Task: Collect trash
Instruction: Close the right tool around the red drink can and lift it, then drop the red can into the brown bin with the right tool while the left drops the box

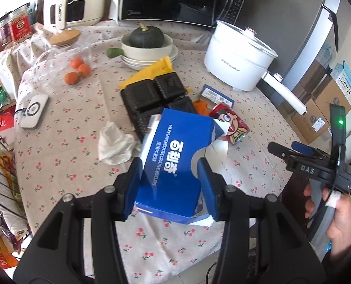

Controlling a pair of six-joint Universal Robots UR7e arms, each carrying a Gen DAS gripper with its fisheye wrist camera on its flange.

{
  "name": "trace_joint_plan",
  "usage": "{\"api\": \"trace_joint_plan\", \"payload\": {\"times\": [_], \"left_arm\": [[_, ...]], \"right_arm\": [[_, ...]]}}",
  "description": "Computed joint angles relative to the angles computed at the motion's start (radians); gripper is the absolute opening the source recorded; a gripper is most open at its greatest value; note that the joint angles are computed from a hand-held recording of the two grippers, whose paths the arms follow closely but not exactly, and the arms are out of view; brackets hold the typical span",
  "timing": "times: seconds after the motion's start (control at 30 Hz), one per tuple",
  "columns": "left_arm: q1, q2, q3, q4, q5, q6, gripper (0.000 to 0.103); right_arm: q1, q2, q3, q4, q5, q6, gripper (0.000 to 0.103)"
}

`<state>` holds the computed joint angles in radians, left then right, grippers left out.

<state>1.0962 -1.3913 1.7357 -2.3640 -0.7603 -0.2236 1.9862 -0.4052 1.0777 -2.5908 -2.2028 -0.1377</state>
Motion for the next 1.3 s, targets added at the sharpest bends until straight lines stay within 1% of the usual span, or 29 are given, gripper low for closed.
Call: {"api": "trace_joint_plan", "payload": {"times": [0.1, 0.2, 0.27, 0.37, 0.43, 0.5, 0.57, 0.6, 0.67, 0.7, 0.83, 0.93, 1.03, 1.13, 1.2, 1.3], "left_arm": [[0.006, -0.042, 0.029, 0.006, 0.019, -0.006, 0.050], [0.014, -0.073, 0.048, 0.013, 0.024, -0.013, 0.050], [0.023, -0.083, 0.051, 0.017, 0.022, -0.008, 0.050], [0.034, -0.090, 0.052, 0.033, 0.020, -0.002, 0.050], [0.041, -0.090, 0.049, 0.043, 0.017, 0.000, 0.050], [0.044, -0.088, 0.048, 0.052, 0.018, -0.002, 0.050], [0.048, -0.083, 0.044, 0.060, 0.017, -0.006, 0.050], [0.049, -0.081, 0.042, 0.062, 0.016, -0.011, 0.050], [0.050, -0.076, 0.041, 0.067, 0.014, -0.019, 0.050], [0.049, -0.073, 0.040, 0.070, 0.013, -0.024, 0.050], [0.048, -0.061, 0.035, 0.075, 0.009, -0.029, 0.050], [0.043, -0.052, 0.031, 0.076, 0.013, -0.024, 0.050], [0.038, -0.048, 0.032, 0.075, 0.017, -0.019, 0.050], [0.033, -0.044, 0.035, 0.077, 0.019, -0.017, 0.050], [0.031, -0.041, 0.035, 0.080, 0.014, -0.014, 0.050], [0.026, -0.034, 0.035, 0.081, 0.012, -0.009, 0.050]], "right_arm": [[-0.011, 0.065, -0.075, 0.013, 0.051, 0.015, 0.103], [-0.022, 0.124, -0.144, 0.022, 0.081, 0.031, 0.102], [-0.025, 0.163, -0.187, 0.017, 0.076, 0.009, 0.100], [-0.025, 0.211, -0.243, 0.003, 0.050, -0.050, 0.097], [-0.027, 0.223, -0.259, 0.003, 0.047, -0.069, 0.095], [-0.029, 0.238, -0.279, 0.006, 0.047, -0.090, 0.092], [-0.029, 0.248, -0.293, 0.009, 0.040, -0.110, 0.085], [-0.029, 0.247, -0.292, 0.012, 0.043, -0.117, 0.083], [-0.030, 0.252, -0.300, 0.022, 0.047, -0.129, 0.074], [-0.030, 0.252, -0.297, 0.022, 0.047, -0.136, 0.073], [-0.027, 0.247, -0.288, 0.034, 0.046, -0.155, 0.061], [-0.020, 0.242, -0.275, 0.033, 0.028, -0.167, 0.061], [-0.010, 0.230, -0.251, 0.028, 0.004, -0.197, 0.061], [0.000, 0.200, -0.212, 0.035, -0.004, -0.196, 0.060], [0.004, 0.175, -0.187, 0.070, -0.007, -0.159, 0.060], [0.009, 0.141, -0.163, 0.162, -0.029, -0.062, 0.060]]}}
